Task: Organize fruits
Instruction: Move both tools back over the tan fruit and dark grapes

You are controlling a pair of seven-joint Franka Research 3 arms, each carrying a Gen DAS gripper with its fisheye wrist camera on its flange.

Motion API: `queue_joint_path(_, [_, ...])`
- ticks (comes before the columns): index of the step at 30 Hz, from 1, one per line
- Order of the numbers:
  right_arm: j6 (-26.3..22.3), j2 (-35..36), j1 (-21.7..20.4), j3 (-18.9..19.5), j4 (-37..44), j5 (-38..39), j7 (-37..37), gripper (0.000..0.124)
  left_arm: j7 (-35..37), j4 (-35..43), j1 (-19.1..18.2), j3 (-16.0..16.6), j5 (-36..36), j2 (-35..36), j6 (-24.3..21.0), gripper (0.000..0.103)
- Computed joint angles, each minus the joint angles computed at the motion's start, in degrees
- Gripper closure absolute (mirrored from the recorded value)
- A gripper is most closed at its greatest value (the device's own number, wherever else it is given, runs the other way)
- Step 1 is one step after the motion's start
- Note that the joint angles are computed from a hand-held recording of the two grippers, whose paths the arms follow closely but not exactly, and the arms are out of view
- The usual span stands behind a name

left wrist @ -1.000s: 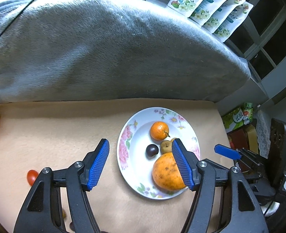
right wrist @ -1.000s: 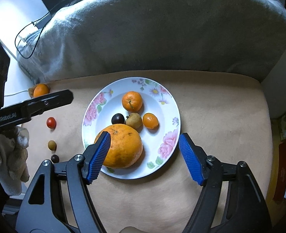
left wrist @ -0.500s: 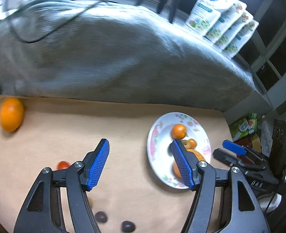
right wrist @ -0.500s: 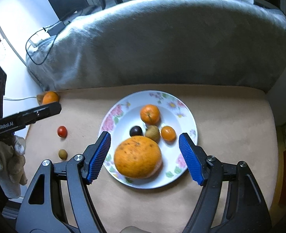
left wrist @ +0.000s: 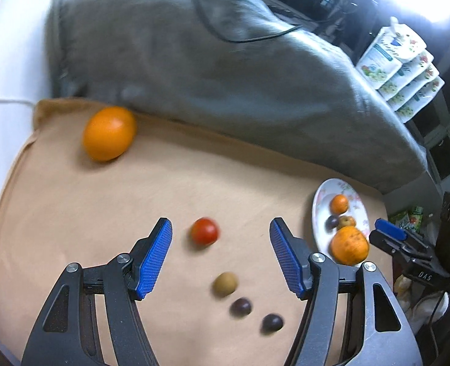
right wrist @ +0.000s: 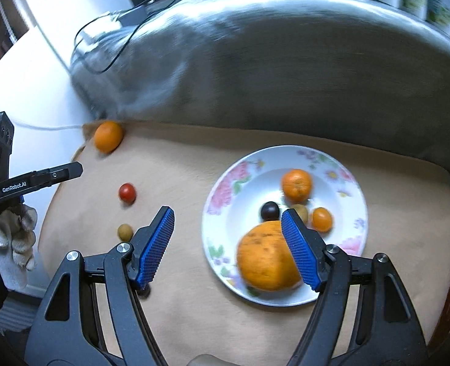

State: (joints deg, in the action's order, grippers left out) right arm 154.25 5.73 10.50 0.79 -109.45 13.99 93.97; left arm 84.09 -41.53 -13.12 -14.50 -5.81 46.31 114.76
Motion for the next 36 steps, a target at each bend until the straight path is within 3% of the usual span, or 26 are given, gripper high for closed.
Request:
queue_joint_path(4, [-1.23,1.17,0.27,1.09,1.54,2.34,-3.9,0.048,-0.08,-10.65,2.15,-0.34,-1.19,-5.95,3.77,0.039])
queue_joint_path(13, [-5.01,2.25,2.2,2.41,2.91,4.55,-9.67,0.049,0.91,-18.71,4.19,-1.64,-3.85,-10.11,5.25,0.044])
queue_joint_path(27, [-9.43,3.13,3.71,3.45,1.89,9.49,-15.05,0.056,2.88,-20.07,4.39,-2.89,-7.47,-9.34,0.85,0.059])
queue_joint_path(29, [-10.05,3.38,3.88,3.59,1.88,9.95,-15.63,0.065,2.9,-20.04,4.34,-3.09,-8.12,-8.91,0.13,0.061])
queue_joint_path(36, [-11.47,4.94,4.74,3.75,2.7,9.31,-15.83,0.068,2.88,-17.71,3.43,-2.91,-7.96,-6.75,-1.93,0.063])
